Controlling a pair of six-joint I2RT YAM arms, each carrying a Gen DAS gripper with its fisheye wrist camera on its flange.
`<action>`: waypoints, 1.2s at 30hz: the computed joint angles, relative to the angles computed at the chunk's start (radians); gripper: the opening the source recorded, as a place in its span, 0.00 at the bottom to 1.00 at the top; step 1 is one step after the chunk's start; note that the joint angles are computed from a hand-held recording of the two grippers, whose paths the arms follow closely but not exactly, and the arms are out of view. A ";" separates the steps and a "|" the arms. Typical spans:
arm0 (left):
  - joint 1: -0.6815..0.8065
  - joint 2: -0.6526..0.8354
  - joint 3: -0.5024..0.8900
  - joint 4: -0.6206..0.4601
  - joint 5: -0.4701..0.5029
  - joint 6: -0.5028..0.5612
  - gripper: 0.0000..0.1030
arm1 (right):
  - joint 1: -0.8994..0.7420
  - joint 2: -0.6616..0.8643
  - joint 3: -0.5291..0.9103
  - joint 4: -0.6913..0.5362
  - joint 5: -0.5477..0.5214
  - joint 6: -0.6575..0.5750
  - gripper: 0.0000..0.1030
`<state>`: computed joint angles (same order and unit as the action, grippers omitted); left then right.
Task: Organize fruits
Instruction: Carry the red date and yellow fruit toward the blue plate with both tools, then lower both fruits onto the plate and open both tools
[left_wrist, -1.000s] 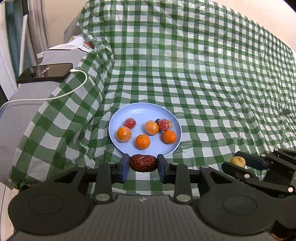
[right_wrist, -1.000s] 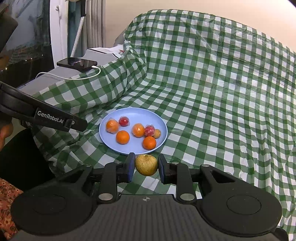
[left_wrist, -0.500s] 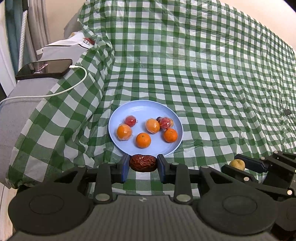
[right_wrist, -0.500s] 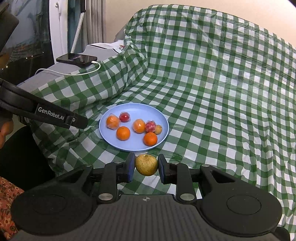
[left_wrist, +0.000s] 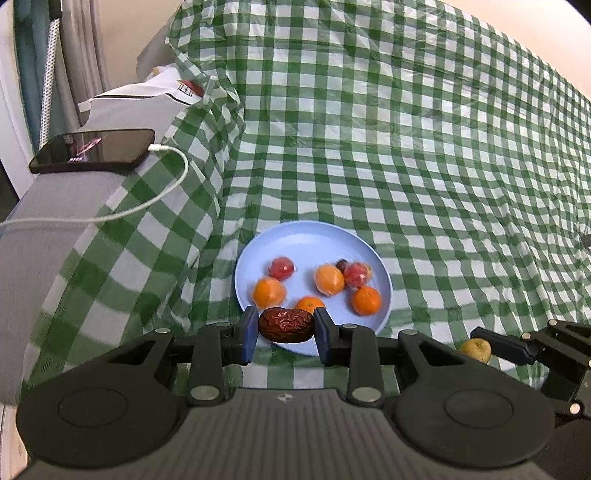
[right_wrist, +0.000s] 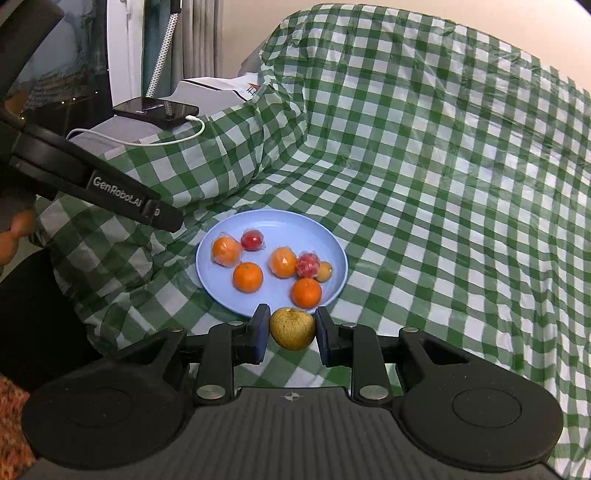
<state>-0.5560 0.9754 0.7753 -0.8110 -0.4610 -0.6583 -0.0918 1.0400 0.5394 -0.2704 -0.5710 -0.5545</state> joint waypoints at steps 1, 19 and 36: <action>0.024 0.013 0.003 0.018 0.013 0.021 0.34 | 0.015 0.020 0.008 0.017 0.008 0.014 0.27; 0.294 0.436 0.108 0.346 0.193 0.280 0.34 | 0.218 0.498 0.225 0.275 0.133 0.168 0.27; 0.326 0.504 0.075 0.510 0.180 0.370 1.00 | 0.231 0.645 0.304 0.338 0.141 0.190 0.81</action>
<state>-0.2302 1.4791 0.8502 -0.3012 -0.2808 -0.2880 0.1388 1.6848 0.8437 0.0679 -0.4295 -0.3650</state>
